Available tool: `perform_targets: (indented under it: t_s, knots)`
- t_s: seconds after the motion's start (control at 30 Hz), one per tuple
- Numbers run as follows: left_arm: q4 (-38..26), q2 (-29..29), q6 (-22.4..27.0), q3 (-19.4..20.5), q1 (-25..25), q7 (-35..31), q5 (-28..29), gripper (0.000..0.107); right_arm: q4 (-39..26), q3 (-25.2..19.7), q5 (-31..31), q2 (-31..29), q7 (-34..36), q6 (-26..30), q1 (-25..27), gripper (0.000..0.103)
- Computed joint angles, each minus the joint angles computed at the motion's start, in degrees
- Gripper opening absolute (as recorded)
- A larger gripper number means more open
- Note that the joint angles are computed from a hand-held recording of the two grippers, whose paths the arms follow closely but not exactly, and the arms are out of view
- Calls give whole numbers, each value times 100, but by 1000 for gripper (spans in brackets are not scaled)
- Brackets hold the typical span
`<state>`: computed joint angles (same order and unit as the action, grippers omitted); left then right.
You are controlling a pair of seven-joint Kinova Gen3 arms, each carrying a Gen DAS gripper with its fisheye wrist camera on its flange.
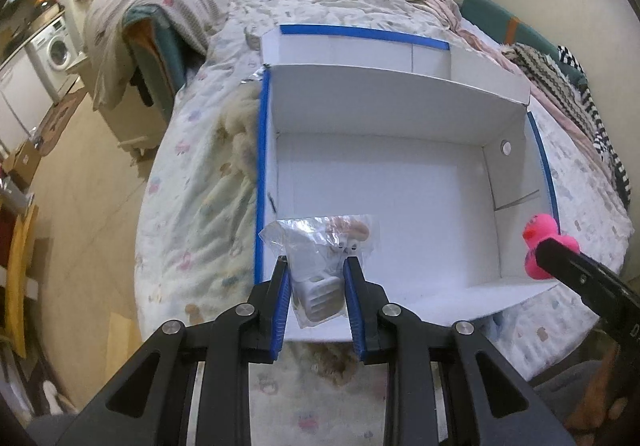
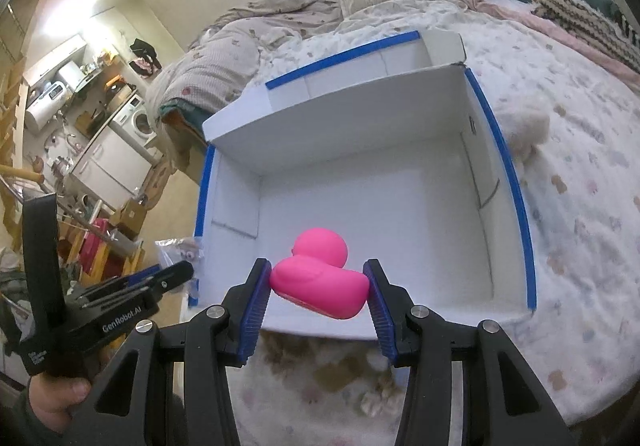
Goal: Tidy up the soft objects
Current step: 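Carry the bag with the left gripper while the right carries the duck into the box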
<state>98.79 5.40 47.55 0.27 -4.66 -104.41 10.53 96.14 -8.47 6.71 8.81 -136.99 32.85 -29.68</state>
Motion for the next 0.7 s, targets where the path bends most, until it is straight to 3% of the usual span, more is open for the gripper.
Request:
perform_targets:
  t_s: [0.13, 0.47, 0.7]
  knots:
    - [-171, 251, -60, 73, 108, 60, -119, 23, -228, -5, -241, 280, 425, -37, 173, 50]
    - [-245, 698, -494, 156, 373, 374, -480, 24, -420, 239, -227, 758, 532, -106, 107, 50]
    - [-107, 895, -852, 216, 312, 258, -381, 24, -576, 209, -371, 1026, 682, 17, 163, 50]
